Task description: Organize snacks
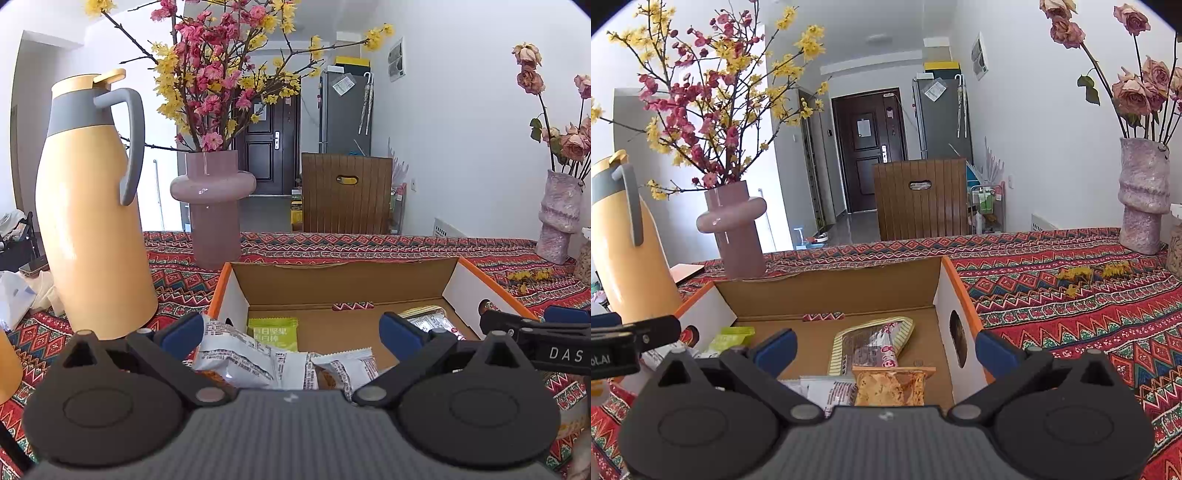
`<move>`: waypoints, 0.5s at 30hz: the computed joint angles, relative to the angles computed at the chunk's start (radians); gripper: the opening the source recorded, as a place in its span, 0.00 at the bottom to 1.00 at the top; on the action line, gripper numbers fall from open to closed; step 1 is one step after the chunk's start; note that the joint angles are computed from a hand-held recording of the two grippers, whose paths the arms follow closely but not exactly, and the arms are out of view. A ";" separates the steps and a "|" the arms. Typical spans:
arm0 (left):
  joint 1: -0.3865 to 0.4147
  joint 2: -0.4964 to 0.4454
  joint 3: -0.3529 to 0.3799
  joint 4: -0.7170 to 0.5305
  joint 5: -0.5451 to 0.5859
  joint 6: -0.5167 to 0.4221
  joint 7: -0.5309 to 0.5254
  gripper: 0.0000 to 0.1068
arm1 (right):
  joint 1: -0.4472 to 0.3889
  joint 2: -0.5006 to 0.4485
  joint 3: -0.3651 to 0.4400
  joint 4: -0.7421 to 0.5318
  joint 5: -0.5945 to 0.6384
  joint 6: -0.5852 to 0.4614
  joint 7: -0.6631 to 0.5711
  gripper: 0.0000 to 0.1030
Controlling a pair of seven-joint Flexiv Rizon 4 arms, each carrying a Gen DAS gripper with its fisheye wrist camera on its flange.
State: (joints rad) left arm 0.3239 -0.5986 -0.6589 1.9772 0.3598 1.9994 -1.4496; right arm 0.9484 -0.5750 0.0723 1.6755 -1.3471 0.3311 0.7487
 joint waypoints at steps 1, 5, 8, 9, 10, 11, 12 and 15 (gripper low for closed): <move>0.005 0.000 -0.006 0.001 0.003 0.001 -0.002 0.96 | 0.003 0.001 -0.001 0.000 -0.004 -0.004 0.001 1.00; 0.002 0.016 0.001 0.011 0.004 0.016 -0.018 0.96 | 0.015 0.008 -0.002 0.003 -0.020 -0.033 0.007 1.00; 0.028 0.044 -0.021 0.026 0.002 -0.012 -0.039 0.96 | 0.022 0.014 0.004 -0.002 -0.018 -0.057 -0.003 1.00; 0.045 0.051 -0.037 0.034 0.005 -0.017 -0.043 0.96 | 0.025 0.017 0.006 -0.003 -0.018 -0.064 -0.006 1.00; 0.063 0.056 -0.053 0.043 0.008 -0.019 -0.046 0.96 | 0.030 0.020 0.009 -0.002 -0.021 -0.072 -0.008 1.00; 0.082 0.061 -0.071 0.052 0.012 -0.022 -0.048 0.96 | 0.033 0.022 0.011 -0.002 -0.023 -0.076 -0.009 1.00; 0.098 0.067 -0.085 0.061 0.015 -0.025 -0.048 0.96 | 0.035 0.025 0.015 -0.001 -0.023 -0.079 -0.011 1.00; 0.135 0.083 -0.116 0.087 0.018 -0.034 -0.044 0.96 | 0.039 0.031 0.026 0.002 -0.020 -0.072 -0.014 1.00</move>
State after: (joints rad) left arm 0.4586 -0.5160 -0.7745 2.0645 0.3775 1.9658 -1.4939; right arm 0.9870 -0.5443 0.0987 1.6775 -1.3667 0.2587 0.7347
